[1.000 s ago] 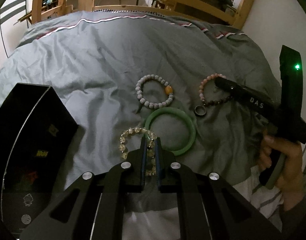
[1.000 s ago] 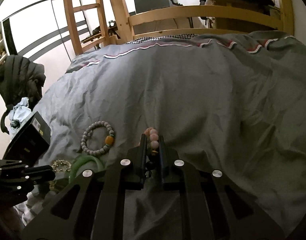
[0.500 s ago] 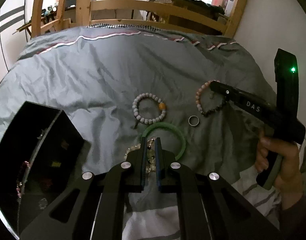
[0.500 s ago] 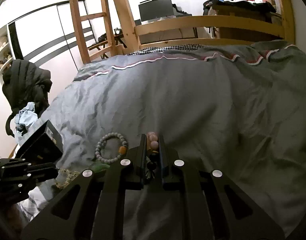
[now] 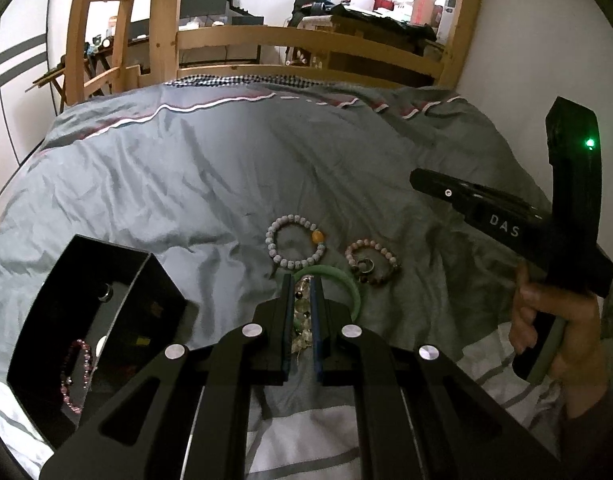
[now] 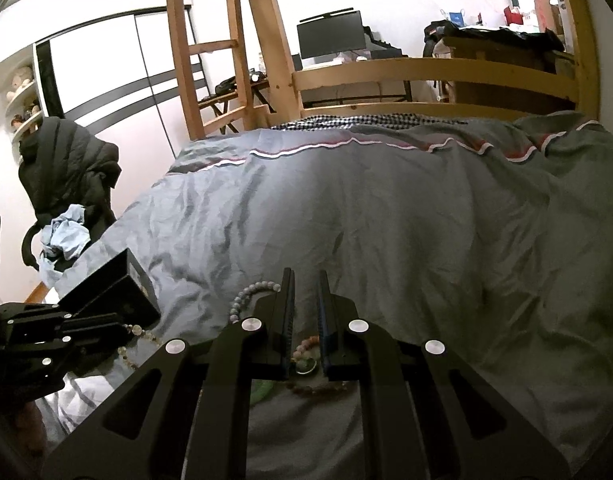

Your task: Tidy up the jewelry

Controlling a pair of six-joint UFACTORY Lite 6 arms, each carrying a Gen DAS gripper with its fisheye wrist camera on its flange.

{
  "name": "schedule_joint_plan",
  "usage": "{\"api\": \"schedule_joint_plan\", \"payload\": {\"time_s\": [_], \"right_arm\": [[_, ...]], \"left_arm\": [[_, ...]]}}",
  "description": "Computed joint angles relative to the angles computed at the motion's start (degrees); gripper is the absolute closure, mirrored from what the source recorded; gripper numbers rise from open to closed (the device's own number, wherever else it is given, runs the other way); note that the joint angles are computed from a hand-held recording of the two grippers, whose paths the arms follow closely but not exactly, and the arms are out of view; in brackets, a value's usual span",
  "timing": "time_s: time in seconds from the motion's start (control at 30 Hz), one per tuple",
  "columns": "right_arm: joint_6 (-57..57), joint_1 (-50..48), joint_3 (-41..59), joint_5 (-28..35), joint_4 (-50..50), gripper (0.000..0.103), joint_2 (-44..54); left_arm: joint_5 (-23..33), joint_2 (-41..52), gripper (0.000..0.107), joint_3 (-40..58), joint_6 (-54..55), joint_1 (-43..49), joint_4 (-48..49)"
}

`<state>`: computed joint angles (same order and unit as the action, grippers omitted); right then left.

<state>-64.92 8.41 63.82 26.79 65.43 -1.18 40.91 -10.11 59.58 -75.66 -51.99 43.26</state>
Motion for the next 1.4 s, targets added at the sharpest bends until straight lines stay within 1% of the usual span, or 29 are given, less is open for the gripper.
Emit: {"api": "schedule_joint_plan", "payload": {"time_s": [0.1,0.17,0.2,0.23,0.27,0.3,0.33,0.37,0.4,0.43,0.47,0.5,0.53,0.57,0.6,0.63,0.67,0.7,0.77,0.8,0.9,1.0,1.03,1.1,1.17,1.23,1.3,1.33,1.4], "right_arm": [[1.91,-0.55,-0.73,0.73,-1.83,0.092,-2.24],[4.29,-1.15,0.40,3.55,-4.97,0.091,-1.24],[6.19,-0.80,0.73,3.61,-7.12,0.087,-0.46],[7.47,-0.29,0.00,2.07,-8.32,0.081,0.04],[7.07,-0.02,-0.59,1.63,-8.14,0.052,1.14],[7.02,0.20,-0.62,1.81,-8.33,0.017,2.24],[4.58,0.68,-1.59,1.30,-6.62,0.011,3.50],[2.53,1.23,-2.56,0.40,-5.61,0.011,4.33],[2.63,2.58,-2.82,-1.50,-7.00,0.011,6.19],[5.13,4.28,-3.07,-4.93,-10.67,0.011,7.72],[7.37,6.19,-3.83,-9.76,-14.83,0.015,9.38],[7.21,6.79,-4.15,-13.24,-16.66,0.029,12.67],[6.55,6.77,-4.22,-14.33,-16.09,0.030,14.18],[4.79,5.65,-3.85,-13.02,-13.11,0.040,14.55],[1.22,3.96,-3.54,-11.55,-8.35,0.059,14.29],[-0.95,3.12,-3.52,-10.94,-5.97,0.066,13.88],[-5.51,1.66,-3.84,-9.76,-1.28,0.083,12.77],[-9.53,0.41,-4.40,-8.98,2.68,0.094,11.90],[-12.26,-1.26,-4.70,-7.55,5.75,0.096,11.37],[-14.64,-2.44,-4.98,-6.05,8.54,0.099,11.20],[-17.20,-2.56,-5.46,-6.24,10.95,0.100,10.09],[-22.37,-2.10,-6.88,-5.35,16.35,0.100,7.81],[-21.41,-2.01,-6.40,-4.33,15.66,0.100,7.68],[-15.31,-1.57,-4.91,-4.22,10.23,0.099,8.20],[-6.33,-2.97,-1.95,-0.74,3.83,0.098,11.30],[-3.52,-4.73,-0.97,2.36,2.39,0.094,13.56],[-2.07,-6.17,-0.11,5.03,1.35,0.083,15.60],[-3.41,-6.95,-0.68,6.27,3.00,0.080,15.84],[-6.34,-8.29,-1.92,8.68,6.95,0.068,15.98]], "left_arm": [[0.77,-1.70,0.100,-0.45,-0.32,-0.31,-0.13],[1.44,-2.83,0.100,-0.87,-0.78,-0.72,-0.06],[1.78,-3.21,0.100,-0.92,-1.17,-1.00,0.09],[1.81,-3.40,0.100,-0.89,-1.05,-0.98,-0.03],[1.83,-3.45,0.100,-0.83,-0.91,-0.97,-0.17],[1.91,-3.38,0.100,-0.75,-0.86,-0.98,-0.19],[1.88,-3.32,0.100,-0.72,-0.80,-0.95,-0.23],[1.86,-3.39,0.100,-0.75,-0.80,-0.94,-0.34],[1.79,-3.52,0.100,-0.77,-0.44,-0.74,-0.69],[1.72,-3.61,0.100,-0.84,-0.18,-0.54,-0.96],[1.70,-3.66,0.100,-0.82,0.11,-0.42,-1.29],[1.75,-3.68,0.100,-0.80,0.25,-0.39,-1.48],[1.72,-3.63,0.100,-0.82,0.27,-0.38,-1.54],[1.59,-3.61,0.100,-0.85,0.49,-0.21,-1.72],[1.81,-3.85,0.100,-0.87,0.43,-0.33,-1.75],[1.90,-4.01,0.100,-0.91,0.26,-0.42,-1.69],[1.65,-3.93,0.100,-0.96,0.31,-0.24,-1.77],[1.77,-4.12,0.100,-1.00,0.23,-0.22,-1.87],[1.61,-3.88,0.100,-0.94,0.19,-0.01,-1.91],[1.71,-3.99,0.100,-0.92,0.12,-0.11,-1.83],[1.43,-4.07,0.100,-0.96,0.22,0.20,-1.76],[1.22,-4.27,0.100,-1.33,-0.13,0.39,-1.62],[1.02,-4.28,0.100,-1.43,-0.08,0.56,-1.75],[0.82,-4.20,0.100,-1.39,0.18,0.69,-2.03],[0.89,-4.20,0.100,-1.38,0.36,0.66,-2.04],[0.91,-4.07,0.100,-1.24,0.61,0.70,-2.14],[0.97,-4.02,0.100,-1.16,0.53,0.66,-2.13],[1.07,-3.98,0.100,-1.15,0.32,0.62,-1.98],[1.06,-4.07,0.100,-1.29,-0.11,0.58,-1.86]]}}
